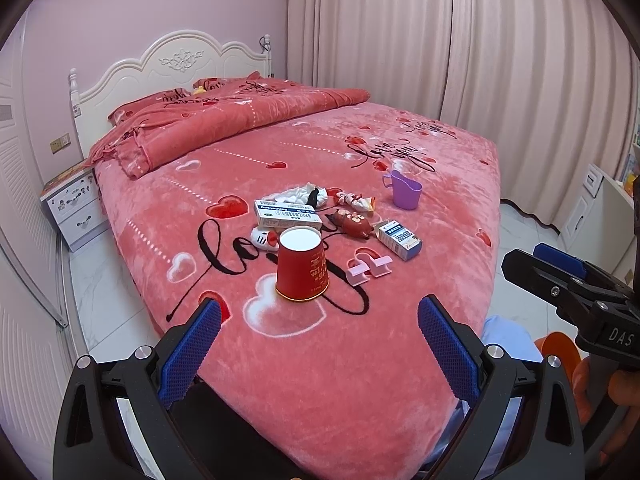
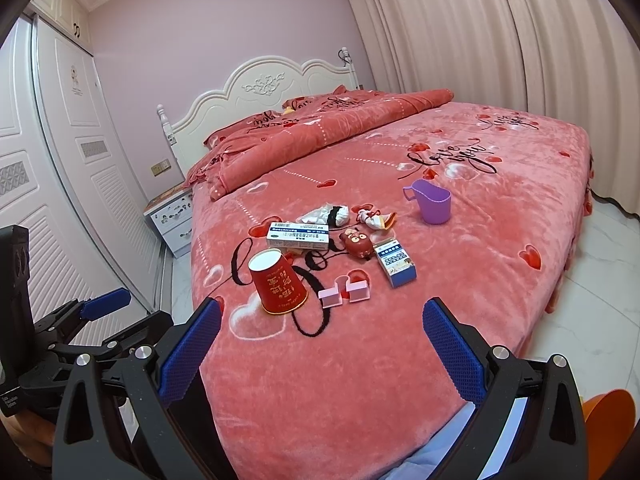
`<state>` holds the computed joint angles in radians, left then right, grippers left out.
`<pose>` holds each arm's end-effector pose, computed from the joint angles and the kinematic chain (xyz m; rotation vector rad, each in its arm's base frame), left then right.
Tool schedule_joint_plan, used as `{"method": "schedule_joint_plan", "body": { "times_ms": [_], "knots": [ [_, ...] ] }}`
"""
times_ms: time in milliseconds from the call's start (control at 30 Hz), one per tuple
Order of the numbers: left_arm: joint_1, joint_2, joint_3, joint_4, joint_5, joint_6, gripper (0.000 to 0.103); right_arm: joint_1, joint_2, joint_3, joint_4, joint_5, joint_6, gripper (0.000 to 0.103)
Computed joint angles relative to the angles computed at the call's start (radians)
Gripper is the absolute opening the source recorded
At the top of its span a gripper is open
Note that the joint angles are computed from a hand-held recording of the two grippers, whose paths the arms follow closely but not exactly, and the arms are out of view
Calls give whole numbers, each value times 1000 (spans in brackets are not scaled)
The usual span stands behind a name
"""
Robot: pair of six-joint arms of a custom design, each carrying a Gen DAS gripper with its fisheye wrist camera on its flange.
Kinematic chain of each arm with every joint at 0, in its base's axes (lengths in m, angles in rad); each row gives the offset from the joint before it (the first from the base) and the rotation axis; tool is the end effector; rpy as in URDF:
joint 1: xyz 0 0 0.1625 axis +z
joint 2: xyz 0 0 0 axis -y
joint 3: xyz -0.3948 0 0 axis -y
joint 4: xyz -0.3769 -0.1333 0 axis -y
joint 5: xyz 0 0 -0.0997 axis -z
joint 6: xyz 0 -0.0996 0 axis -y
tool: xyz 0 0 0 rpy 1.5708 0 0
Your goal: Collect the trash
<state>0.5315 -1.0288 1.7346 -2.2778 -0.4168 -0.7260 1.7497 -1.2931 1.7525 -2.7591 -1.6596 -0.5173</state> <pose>-0.3951 -0.4926 0.2160 0.3385 2.1485 -1.0944 0.2268 -0.5550 0.3675 0.8968 -2.6084 1.0164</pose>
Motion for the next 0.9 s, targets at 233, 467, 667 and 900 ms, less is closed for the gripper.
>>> {"method": "schedule_joint_plan", "body": {
  "times_ms": [233,467,667,900],
  "knots": [
    [1,1,-3,5,-1,-2,97,-3,2,0,-2,0,0,99],
    [0,-4,25,-13,-3,-3,97,-2,3,-3,1,0,2,99],
    [-1,2,18,8,-2,-14,97,-6,-1,2,6,4,2,99],
    [-5,-9,38,33,-22,-27,97,-9,0,1,14,4,-5,99]
  ]
}}
